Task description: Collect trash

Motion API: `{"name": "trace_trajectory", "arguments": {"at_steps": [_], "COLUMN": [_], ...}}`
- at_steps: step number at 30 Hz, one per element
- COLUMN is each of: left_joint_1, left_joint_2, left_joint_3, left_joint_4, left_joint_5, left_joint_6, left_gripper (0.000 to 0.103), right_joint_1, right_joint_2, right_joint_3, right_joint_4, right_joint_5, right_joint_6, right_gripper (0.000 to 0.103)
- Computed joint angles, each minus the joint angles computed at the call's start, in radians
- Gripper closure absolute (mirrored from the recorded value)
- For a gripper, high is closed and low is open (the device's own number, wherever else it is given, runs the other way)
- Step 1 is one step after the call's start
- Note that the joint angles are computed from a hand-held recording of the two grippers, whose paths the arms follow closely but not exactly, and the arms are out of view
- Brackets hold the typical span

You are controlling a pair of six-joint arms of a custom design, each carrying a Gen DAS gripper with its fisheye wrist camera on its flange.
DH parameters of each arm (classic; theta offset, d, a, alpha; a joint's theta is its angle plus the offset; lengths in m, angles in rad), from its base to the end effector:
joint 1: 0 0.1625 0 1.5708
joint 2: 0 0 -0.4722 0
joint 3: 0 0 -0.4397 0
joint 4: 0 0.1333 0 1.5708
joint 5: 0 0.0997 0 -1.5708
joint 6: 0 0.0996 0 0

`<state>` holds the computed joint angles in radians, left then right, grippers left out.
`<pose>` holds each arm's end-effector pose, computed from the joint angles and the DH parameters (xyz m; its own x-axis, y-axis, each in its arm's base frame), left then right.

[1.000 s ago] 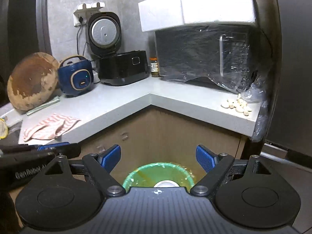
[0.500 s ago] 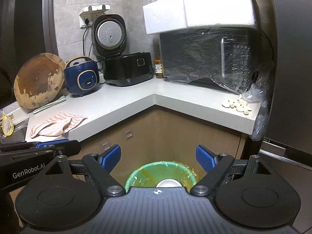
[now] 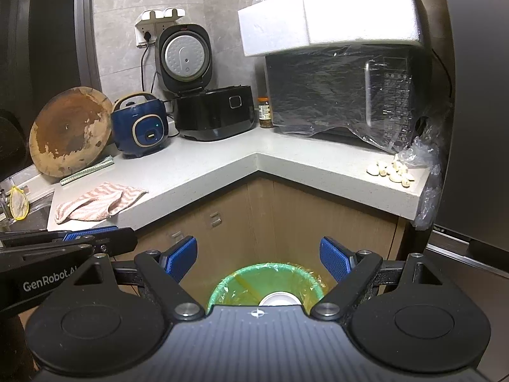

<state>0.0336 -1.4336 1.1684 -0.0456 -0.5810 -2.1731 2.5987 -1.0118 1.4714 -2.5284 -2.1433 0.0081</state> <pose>-0.4598 -0.2321 0.6339 -0.6921 -0.3344 -0.6397 0.4671 0.4682 -0.7501 0.7021 -0.3309 0.3419 -0.6619 -0.5823 0.4721 -0.7469 0.4586 -0.4815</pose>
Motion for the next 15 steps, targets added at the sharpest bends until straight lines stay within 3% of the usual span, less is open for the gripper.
{"name": "trace_trajectory", "arguments": {"at_steps": [15], "left_joint_1": [-0.002], "left_joint_2": [-0.003], "left_joint_3": [0.007], "left_joint_4": [-0.021], "left_joint_5": [0.003], "left_joint_6": [0.022], "left_gripper": [0.086], "right_joint_1": [-0.001], "right_joint_2": [-0.007], "right_joint_3": [0.007], "right_joint_4": [0.004], "right_joint_5": [-0.006], "right_joint_6": [0.008], "right_gripper": [0.018]}}
